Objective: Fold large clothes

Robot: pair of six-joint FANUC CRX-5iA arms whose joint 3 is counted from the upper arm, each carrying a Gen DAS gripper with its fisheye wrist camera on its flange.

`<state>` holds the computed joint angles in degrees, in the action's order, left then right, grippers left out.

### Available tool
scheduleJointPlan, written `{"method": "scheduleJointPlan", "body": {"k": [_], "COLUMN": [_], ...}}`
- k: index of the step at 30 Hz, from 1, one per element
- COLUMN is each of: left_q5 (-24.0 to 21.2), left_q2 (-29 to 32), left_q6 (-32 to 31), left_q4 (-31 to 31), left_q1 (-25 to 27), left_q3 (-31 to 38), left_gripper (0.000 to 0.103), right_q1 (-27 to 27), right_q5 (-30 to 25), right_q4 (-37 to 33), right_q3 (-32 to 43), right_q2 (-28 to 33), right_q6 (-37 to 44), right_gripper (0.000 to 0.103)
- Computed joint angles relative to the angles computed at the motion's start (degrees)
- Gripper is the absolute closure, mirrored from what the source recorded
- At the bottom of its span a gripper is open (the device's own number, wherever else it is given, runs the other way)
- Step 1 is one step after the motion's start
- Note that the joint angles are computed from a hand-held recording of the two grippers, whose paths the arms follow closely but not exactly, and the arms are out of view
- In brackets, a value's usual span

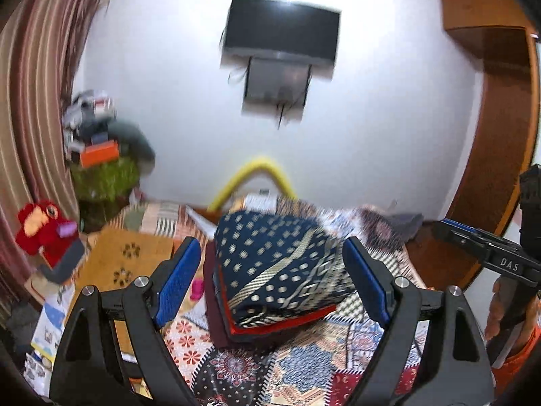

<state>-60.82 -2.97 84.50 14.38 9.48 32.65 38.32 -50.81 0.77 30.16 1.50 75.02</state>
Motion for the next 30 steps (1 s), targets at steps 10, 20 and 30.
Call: {"method": "scheduleJointPlan", "body": {"k": [10,20,30], "left_q5": [17.1,16.1,11.7], "left_q2": [-18.5,-24.8,-24.7], "left_q6": [0.1,25.3,32.2], "left_q4": [-3.6,-40.5,-52.6], "left_q1": [-6.8,-26.7,-35.8], "left_q3": [-19.3,-20.9,-19.4], "left_gripper": [0.017,0.009,0.0], "right_q1": [8.9,4.5,5.5], "right_q5": [22.4,34.0,32.2], "right_q4": [22.4,70.7,63.8], "right_q3": [-29.2,-48.2,-47.0], "right_q2": [-18.7,-24.3,-24.3], "right_q6": [-16.2,-58.7,-55.2], "right_gripper": [0.053,0.006,0.0]}}
